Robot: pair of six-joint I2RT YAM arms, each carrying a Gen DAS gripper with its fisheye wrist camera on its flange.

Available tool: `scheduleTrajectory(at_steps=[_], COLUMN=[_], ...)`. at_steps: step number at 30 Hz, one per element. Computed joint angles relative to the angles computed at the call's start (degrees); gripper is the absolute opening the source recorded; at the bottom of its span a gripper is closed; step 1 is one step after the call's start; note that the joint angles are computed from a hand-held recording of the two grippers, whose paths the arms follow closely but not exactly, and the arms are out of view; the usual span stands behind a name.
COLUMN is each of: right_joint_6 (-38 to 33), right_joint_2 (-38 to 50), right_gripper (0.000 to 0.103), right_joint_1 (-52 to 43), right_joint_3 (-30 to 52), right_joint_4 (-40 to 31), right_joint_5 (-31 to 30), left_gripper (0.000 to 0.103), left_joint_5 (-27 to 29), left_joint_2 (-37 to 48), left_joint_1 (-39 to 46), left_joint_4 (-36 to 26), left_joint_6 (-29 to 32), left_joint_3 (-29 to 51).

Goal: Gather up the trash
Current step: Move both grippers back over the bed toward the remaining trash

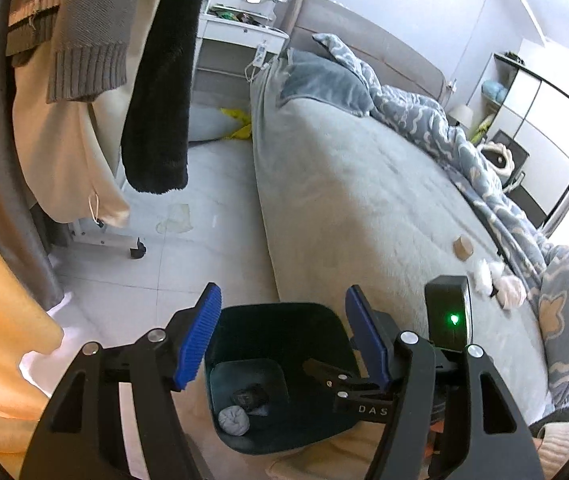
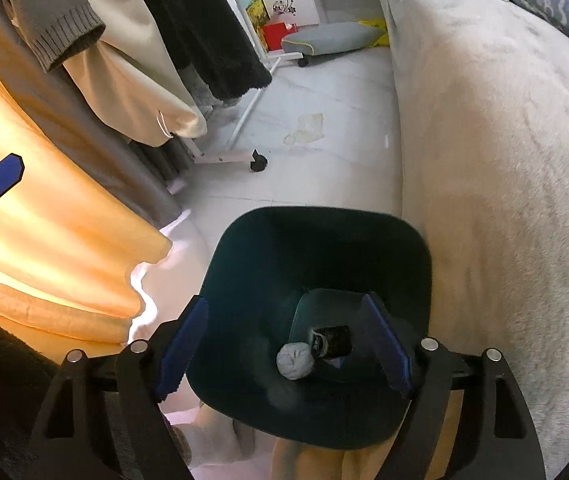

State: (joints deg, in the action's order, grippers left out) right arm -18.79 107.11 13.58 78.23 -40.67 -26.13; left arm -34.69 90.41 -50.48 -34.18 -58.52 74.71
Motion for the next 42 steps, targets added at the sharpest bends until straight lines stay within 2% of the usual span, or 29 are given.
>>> scheduleTrajectory(at_steps=[9, 15, 23, 28, 33, 42], right_joint_6=[-2.6, -5.1, -6.7, -9.9, -14.0, -10.3], right_joint_2=[-6.4, -10.1, -8.0, -5.1, -0.2, 5.9], right_gripper=[0.084, 0.085, 0.086, 0.087, 0.088, 0.088], right_joint_1=[-2.8, -8.6, -17.9, -24.6, -30.6, -38.9], right_joint_3=[-1.4, 1.8, 10.9, 19.8, 29.8, 39.1], right_joint_4=[0.7, -1.8, -4.3, -8.5, -13.1, -14.8], right_joint_5=[-1.6, -4.0, -7.4, -10.3, -12.3, -15.2], left_gripper=[0.071, 0.074, 0.079, 0.082, 0.09, 0.095], left_joint_5=[-2.7, -3.2, -2.5, -0.6, 2.1, 6.9], left_joint_2=[3.0, 6.7, 12.6, 17.5, 23.2, 32.0], left_joint_1=[-1.3, -2.3, -2.3, -1.6, -1.6, -0.8], left_joint_4=[0.3, 0.6, 0.1, 0.0, -0.1, -2.8], left_joint_6=[0.7, 3.3, 4.5, 6.5, 8.5, 14.0], left_joint_3=[5.2, 10.5, 17.7, 23.5, 30.2, 43.0])
